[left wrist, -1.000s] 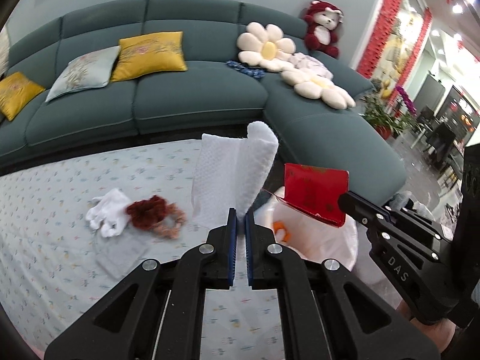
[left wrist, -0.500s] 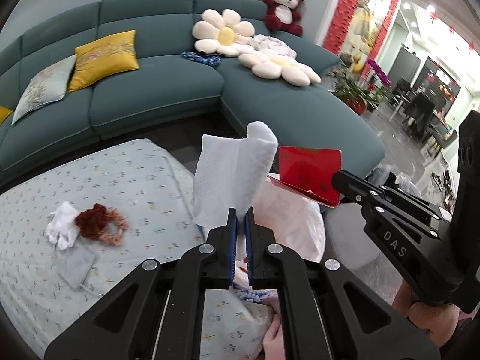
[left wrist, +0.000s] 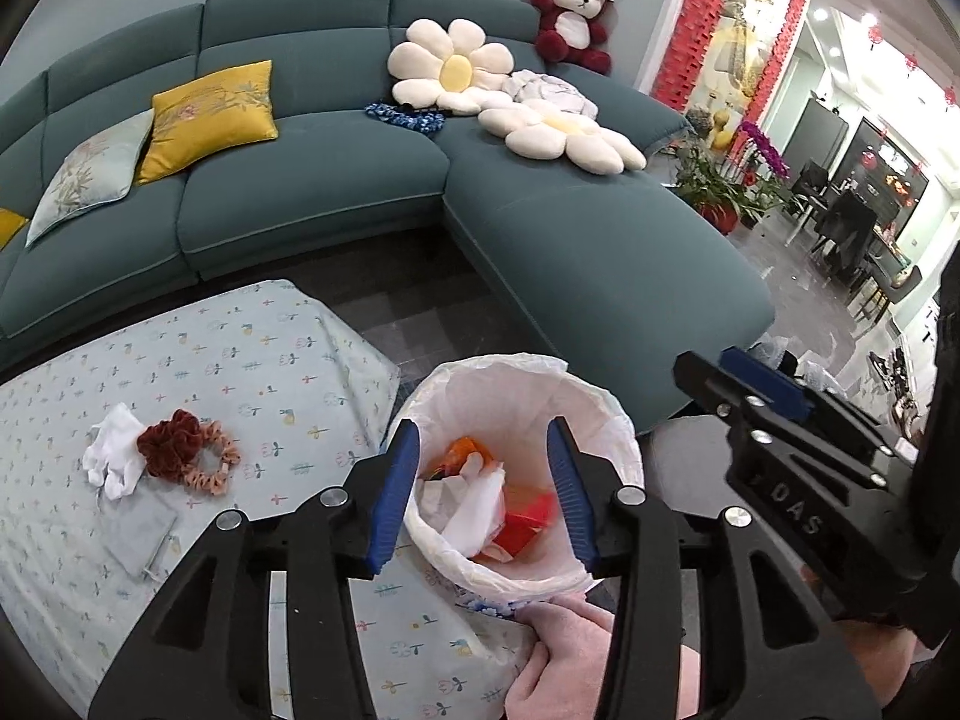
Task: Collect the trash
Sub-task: 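Move both tools back over the grey mesh bag and scrunchies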
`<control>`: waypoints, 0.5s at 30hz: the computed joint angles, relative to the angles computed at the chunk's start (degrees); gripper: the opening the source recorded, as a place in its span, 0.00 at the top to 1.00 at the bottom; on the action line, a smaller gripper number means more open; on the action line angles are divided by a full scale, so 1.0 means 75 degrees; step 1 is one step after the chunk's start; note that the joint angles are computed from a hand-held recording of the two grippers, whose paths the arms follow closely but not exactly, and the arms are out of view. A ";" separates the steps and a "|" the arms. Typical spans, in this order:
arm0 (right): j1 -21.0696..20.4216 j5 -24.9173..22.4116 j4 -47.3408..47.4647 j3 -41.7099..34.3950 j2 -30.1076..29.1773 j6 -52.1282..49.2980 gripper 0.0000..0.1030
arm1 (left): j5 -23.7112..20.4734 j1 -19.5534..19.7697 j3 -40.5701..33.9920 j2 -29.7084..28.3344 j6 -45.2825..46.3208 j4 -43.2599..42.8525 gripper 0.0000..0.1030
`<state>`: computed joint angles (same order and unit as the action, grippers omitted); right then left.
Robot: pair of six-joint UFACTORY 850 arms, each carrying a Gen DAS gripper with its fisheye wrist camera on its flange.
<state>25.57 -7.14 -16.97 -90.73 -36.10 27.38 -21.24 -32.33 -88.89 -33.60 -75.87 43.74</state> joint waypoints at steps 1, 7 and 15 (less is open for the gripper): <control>0.0008 0.0021 0.0010 -0.0003 0.0004 0.0003 0.60 | -0.0002 0.0008 0.0055 0.0031 -0.0121 0.0082 0.56; 0.0123 0.0078 -0.0373 -0.0008 0.0047 0.0347 0.54 | -0.0130 0.0037 0.0346 0.0260 -0.0705 0.0555 0.55; 0.0383 0.0113 -0.0264 -0.0101 0.0046 0.0107 0.51 | -0.0337 0.0199 0.1028 0.0718 -0.1851 0.1415 0.48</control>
<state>28.45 -6.29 -18.94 -91.48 -35.75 28.18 -23.77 -30.83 -81.19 -28.21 -89.76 54.35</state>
